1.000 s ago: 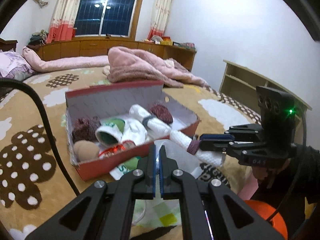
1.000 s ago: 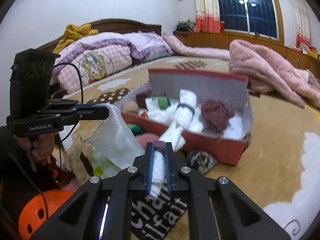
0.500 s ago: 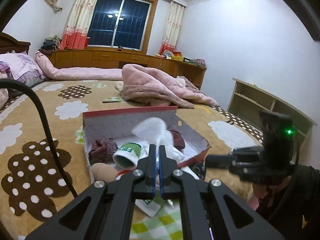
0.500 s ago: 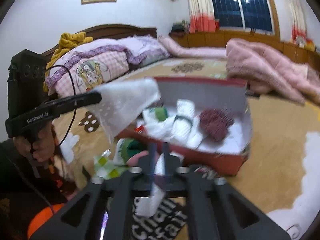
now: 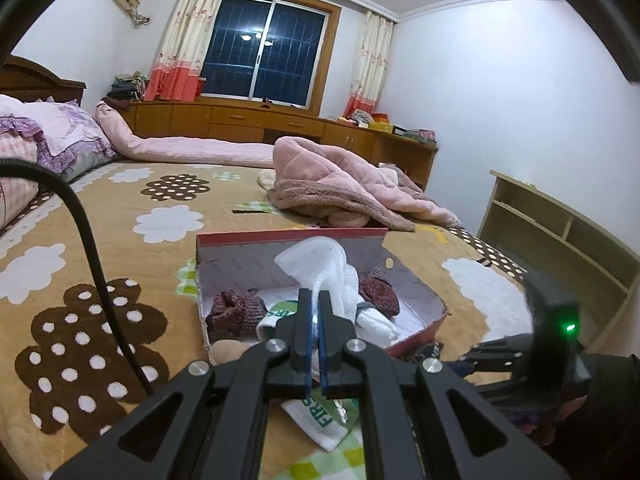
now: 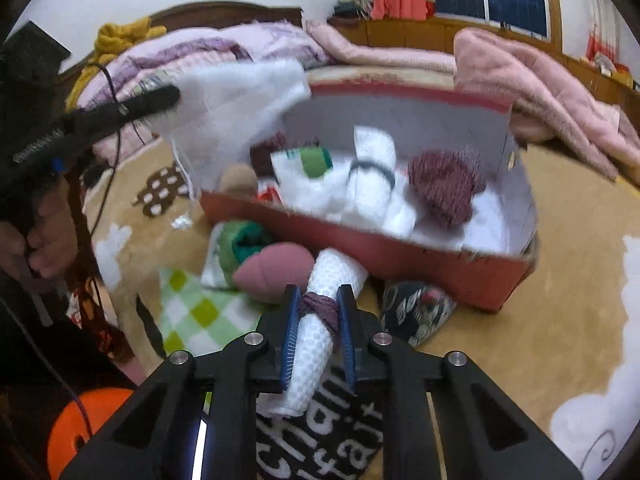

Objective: Organize soft objects
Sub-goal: 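Carry the mesh bag and rolled towel over the shoebox with both tools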

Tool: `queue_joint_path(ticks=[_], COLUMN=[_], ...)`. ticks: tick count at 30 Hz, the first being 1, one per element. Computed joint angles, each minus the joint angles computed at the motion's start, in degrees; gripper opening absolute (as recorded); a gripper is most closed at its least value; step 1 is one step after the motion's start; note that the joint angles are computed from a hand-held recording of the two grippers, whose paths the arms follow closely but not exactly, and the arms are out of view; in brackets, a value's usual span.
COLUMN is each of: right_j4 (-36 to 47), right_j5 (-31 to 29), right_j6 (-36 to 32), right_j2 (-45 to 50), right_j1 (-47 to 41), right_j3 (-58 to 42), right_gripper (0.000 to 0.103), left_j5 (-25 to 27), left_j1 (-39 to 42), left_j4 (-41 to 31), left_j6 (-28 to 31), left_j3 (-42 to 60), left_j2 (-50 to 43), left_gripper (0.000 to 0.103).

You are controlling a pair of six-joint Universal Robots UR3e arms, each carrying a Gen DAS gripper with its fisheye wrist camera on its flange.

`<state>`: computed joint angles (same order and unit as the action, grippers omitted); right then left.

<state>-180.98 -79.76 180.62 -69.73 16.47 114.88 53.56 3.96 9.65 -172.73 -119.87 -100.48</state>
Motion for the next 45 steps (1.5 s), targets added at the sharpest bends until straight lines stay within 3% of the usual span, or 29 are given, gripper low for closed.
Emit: queue_joint_path(ticks=[13, 26, 38, 45], right_j4=[-14.68, -14.13, -9.10, -6.68], right_j5=[1.87, -2.62, -4.47, -2.85], right_j6=[-0.07, 2.53, 6.45, 7.46], right_j2=[-4.57, 2.60, 9.47, 12.02], right_j1=[-0.88, -3.46, -3.30, -4.28], right_j3=[4.18, -2.95, -12.67, -15.75], right_gripper=[0.019, 0.019, 0.020, 0.020], left_j5=[4.28, 11.16, 22.97, 26.56], left_j1=[-1.48, -5.05, -11.62, -14.13], left_j4=[2.16, 0.99, -4.37, -7.93], left_j6=[-3.49, -8.31, -5.12, -4.03], left_j3=[3.18, 13.48, 22.60, 27.98], left_j2=[-2.66, -11.94, -21.68, -27.78], left_gripper=[0.002, 0.002, 0.002, 0.002])
